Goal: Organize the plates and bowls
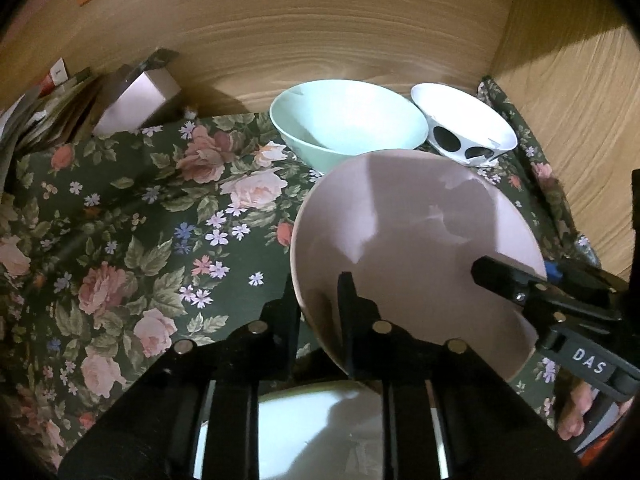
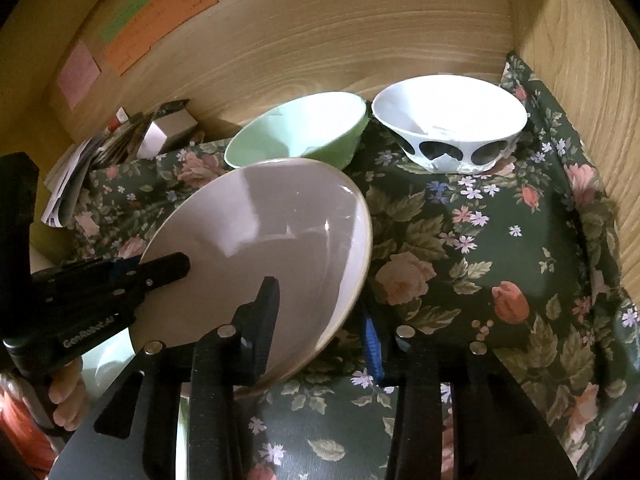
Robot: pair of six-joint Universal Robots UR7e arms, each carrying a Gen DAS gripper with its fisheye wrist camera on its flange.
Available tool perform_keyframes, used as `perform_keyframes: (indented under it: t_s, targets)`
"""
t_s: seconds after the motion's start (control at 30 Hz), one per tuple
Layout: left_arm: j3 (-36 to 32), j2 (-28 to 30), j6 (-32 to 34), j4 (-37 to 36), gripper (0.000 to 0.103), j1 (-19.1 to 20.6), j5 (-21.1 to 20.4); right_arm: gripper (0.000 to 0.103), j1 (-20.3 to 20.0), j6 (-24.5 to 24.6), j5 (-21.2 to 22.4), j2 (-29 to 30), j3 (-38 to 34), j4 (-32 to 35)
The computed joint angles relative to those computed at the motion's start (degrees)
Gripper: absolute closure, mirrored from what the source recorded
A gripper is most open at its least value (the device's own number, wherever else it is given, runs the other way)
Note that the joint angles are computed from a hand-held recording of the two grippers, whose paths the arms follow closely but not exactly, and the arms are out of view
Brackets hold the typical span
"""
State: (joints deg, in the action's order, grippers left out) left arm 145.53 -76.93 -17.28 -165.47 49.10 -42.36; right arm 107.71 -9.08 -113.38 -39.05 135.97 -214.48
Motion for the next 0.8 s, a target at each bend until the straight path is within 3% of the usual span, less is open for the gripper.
perform_keyframes:
  t_s: [0.4, 0.8]
  targets:
    - [1.5, -3.0, -1.2, 0.8, 0.086, -1.6, -0.6, 0.071, 1.4, 0.9, -0.4, -1.6, 1.1, 0.1]
    - [5.7, -14.7, -5.9, 7.3, 0.086, -7.2, 1.0, 0.071, 6.6, 1.9, -1.8, -2.9, 2.0, -0.6]
